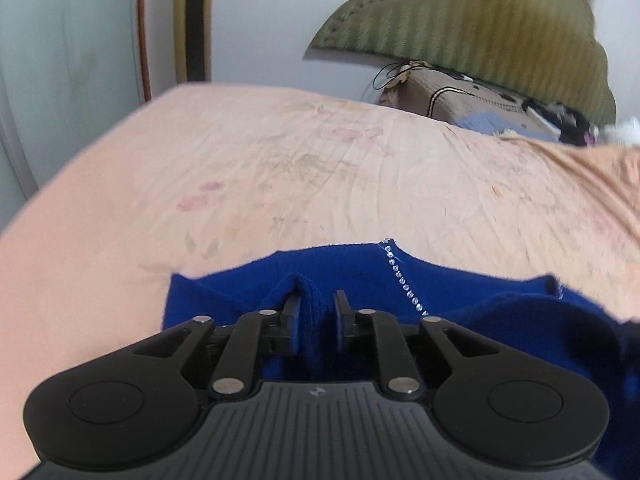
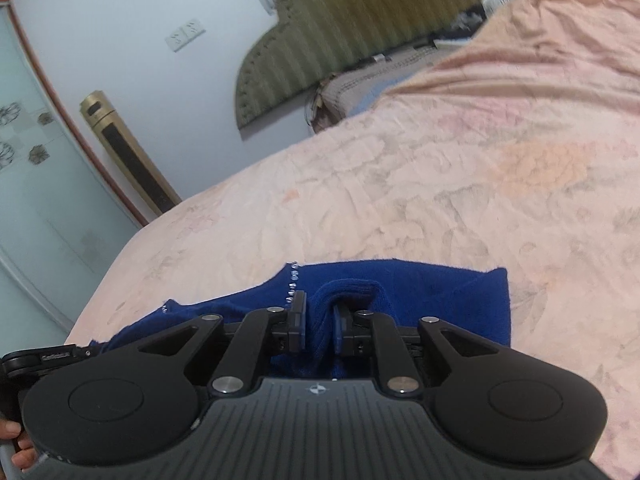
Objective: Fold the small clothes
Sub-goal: 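Open both grippers and withdraw them from the folded sweater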
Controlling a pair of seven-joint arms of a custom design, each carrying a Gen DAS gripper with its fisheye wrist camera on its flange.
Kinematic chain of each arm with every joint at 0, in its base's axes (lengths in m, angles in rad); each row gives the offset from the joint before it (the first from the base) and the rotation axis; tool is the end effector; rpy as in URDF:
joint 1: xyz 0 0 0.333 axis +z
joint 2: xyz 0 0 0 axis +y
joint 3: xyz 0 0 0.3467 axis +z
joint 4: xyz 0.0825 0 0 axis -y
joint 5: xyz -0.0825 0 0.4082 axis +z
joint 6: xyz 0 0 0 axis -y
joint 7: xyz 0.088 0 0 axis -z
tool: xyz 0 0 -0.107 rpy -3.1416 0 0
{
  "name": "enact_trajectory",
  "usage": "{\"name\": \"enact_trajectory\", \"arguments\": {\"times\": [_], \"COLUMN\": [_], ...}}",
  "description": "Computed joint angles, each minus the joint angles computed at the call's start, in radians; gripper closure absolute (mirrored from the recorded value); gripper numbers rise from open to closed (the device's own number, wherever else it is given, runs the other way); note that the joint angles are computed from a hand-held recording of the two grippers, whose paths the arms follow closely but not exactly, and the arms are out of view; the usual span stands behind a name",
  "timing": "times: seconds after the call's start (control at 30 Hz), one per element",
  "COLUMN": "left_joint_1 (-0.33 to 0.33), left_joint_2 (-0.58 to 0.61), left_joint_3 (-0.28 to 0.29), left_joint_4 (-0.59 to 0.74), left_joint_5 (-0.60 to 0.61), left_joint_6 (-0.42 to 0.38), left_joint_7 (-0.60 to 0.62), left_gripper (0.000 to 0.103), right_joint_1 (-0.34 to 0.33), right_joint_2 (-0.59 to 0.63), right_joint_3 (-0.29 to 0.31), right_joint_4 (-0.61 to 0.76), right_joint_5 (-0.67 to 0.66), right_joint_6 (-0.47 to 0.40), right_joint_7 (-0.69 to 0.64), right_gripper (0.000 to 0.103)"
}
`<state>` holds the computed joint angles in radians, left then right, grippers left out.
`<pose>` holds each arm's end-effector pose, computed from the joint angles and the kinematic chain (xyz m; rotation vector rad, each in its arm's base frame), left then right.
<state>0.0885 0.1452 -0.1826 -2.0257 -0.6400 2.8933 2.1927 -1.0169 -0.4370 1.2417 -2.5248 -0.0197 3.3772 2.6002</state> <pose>0.6459 -0.0207 0.4705 -1.7002 1.9533 -0.9321 0.4897 0.1530 0.4557 -1.0195 1.9015 -0.6495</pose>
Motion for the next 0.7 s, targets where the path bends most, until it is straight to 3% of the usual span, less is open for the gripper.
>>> {"name": "enact_trajectory", "arguments": {"times": [0.07,0.1,0.13,0.2,0.23,0.3,0.43,0.53,0.6,0.7], "left_joint_1": [0.016,0.019,0.018,0.02,0.029,0.044,0.019,-0.022,-0.029,-0.031], "left_joint_2": [0.005,0.003,-0.001,-0.014,-0.018,-0.027,-0.061,-0.077,-0.08,-0.088], "left_joint_3": [-0.006,-0.009,-0.013,-0.039,-0.063,-0.097,-0.064,-0.021,-0.015,0.001], "left_joint_4": [0.019,0.017,0.01,-0.019,-0.025,-0.027,-0.062,-0.12,-0.155,-0.197], "left_joint_5": [-0.056,-0.081,-0.103,-0.186,-0.254,-0.359,-0.35,-0.218,-0.174,-0.084], "left_joint_6": [-0.036,-0.026,0.0,0.112,0.165,0.221,0.218,0.249,0.281,0.29], "left_joint_7": [0.009,0.018,0.037,0.132,0.209,0.351,0.402,0.335,0.323,0.242], "left_gripper": [0.075,0.065,0.047,0.024,0.022,0.022,0.022,0.022,0.022,0.022], "right_joint_1": [-0.022,-0.028,-0.036,-0.045,-0.046,-0.036,0.039,0.105,0.113,0.05], "right_joint_2": [0.025,0.024,0.014,-0.022,-0.055,-0.101,-0.073,0.003,0.021,-0.106], "right_joint_3": [0.018,0.023,0.03,0.037,0.039,0.025,-0.038,-0.08,-0.073,0.009], "right_joint_4": [0.002,0.002,0.002,-0.004,-0.008,-0.019,-0.034,-0.022,0.008,0.057], "right_joint_5": [0.004,0.01,0.017,0.028,0.036,0.038,-0.022,-0.076,-0.114,-0.19], "right_joint_6": [0.017,0.014,0.007,0.005,-0.002,-0.015,0.008,-0.026,-0.134,-0.328], "right_joint_7": [0.004,0.004,0.008,0.026,0.043,0.075,0.043,-0.05,-0.104,-0.088], "right_gripper": [0.07,0.066,0.061,0.051,0.043,0.041,0.04,0.036,0.035,0.035]}}
